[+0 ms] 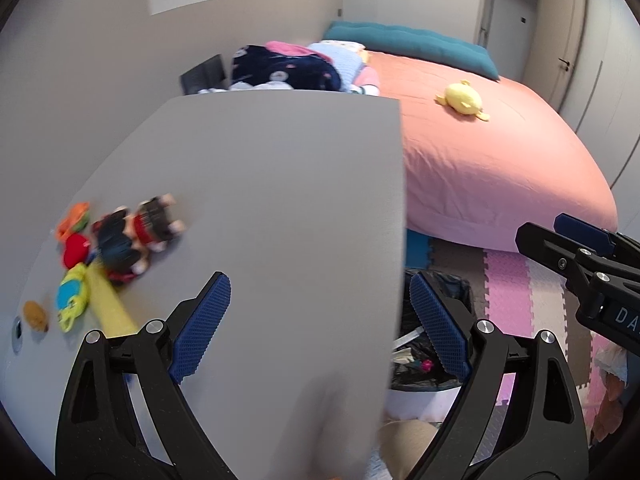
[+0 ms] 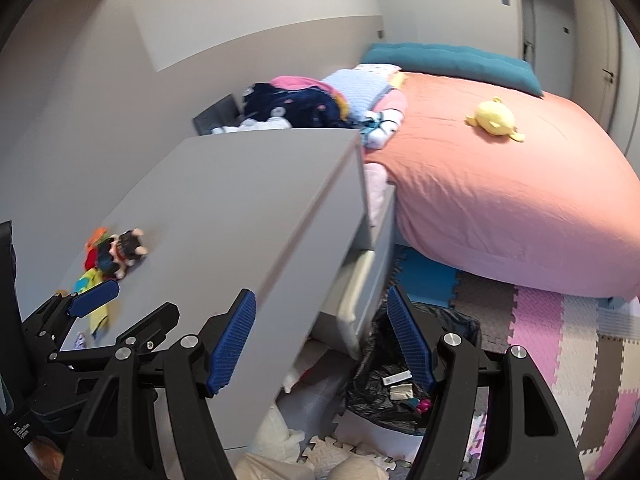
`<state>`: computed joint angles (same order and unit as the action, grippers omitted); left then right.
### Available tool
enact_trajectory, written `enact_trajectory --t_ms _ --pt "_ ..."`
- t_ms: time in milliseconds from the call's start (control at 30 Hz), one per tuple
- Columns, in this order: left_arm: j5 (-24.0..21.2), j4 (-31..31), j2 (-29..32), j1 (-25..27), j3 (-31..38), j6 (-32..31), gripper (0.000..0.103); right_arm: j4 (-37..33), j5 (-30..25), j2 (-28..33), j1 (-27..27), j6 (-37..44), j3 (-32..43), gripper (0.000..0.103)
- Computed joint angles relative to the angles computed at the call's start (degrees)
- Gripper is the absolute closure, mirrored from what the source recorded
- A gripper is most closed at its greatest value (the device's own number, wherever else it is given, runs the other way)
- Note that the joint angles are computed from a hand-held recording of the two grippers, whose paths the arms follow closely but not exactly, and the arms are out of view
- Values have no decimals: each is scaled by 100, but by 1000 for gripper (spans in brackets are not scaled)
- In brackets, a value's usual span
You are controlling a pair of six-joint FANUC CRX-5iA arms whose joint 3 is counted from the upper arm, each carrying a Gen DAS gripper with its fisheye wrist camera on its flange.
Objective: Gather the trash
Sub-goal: 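Move both grippers back over the desk toys, then grasp the purple scrunchie with the left gripper while the right grasps the yellow wrapper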
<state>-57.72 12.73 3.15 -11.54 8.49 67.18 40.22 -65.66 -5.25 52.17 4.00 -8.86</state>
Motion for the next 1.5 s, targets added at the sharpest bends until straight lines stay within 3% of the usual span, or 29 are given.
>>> enact_trajectory --t_ms 700,967,1267,1500 --pt "-61 231 -676 1772 -833 -512 15 -499 387 1539 334 1206 1752 34" --pt "-151 166 -635 2107 -968 -604 15 -955 480 2198 330 1899 2592 34" --pt "-194 236 -459 2280 -973 -740 36 -1715 383 3010 230 2974 3771 34" --pt "-122 403 -386 2286 -1004 -965 61 -1978 101 3584 198 3530 4590 34"
